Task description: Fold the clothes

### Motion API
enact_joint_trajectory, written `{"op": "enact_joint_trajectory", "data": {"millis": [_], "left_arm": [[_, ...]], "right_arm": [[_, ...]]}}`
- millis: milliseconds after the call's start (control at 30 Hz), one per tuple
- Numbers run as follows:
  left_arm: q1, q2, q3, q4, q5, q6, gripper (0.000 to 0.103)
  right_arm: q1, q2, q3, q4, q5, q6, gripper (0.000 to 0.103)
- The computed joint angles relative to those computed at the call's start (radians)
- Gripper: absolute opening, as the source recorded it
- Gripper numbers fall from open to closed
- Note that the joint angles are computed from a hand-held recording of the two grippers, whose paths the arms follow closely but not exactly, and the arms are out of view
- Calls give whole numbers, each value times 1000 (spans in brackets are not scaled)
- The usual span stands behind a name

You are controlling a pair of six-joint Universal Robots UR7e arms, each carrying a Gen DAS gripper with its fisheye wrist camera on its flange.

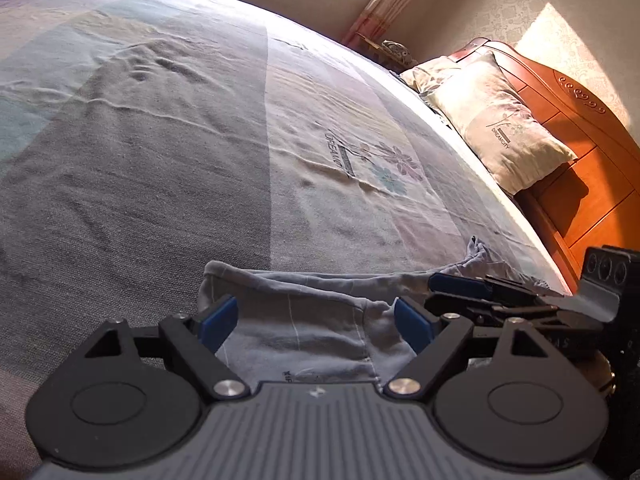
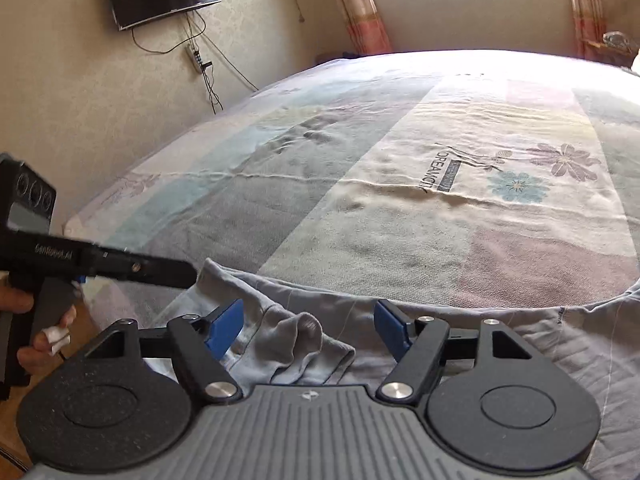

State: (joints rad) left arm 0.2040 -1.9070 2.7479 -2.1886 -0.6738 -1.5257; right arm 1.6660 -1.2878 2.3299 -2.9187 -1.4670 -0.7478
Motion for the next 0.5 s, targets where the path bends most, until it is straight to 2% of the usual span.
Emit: {"op": "enact_joint_trajectory", "data": {"millis": [100,167,233,333,433,500], "left_arm": [[3,32,24,-88,-45,9,85],[20,87,24,-101,-47,0,85],[18,90,32,-122,-28,-12,86],[38,100,9,-109,-29,-22,86],[33,145,-40,-41,-33,-22,86],[22,176,-64,-44,-31,0,86]], "right_arm": [[0,65,-47,43,4,57,86],[2,114,-73,43,-14,91,86],[-13,130,-70,4,12,86,87],[-8,87,-72,31,-3,100,88],[-18,-9,-41,28,-13,31,97],[-33,-86,-9,10,-66,-42,103]]}}
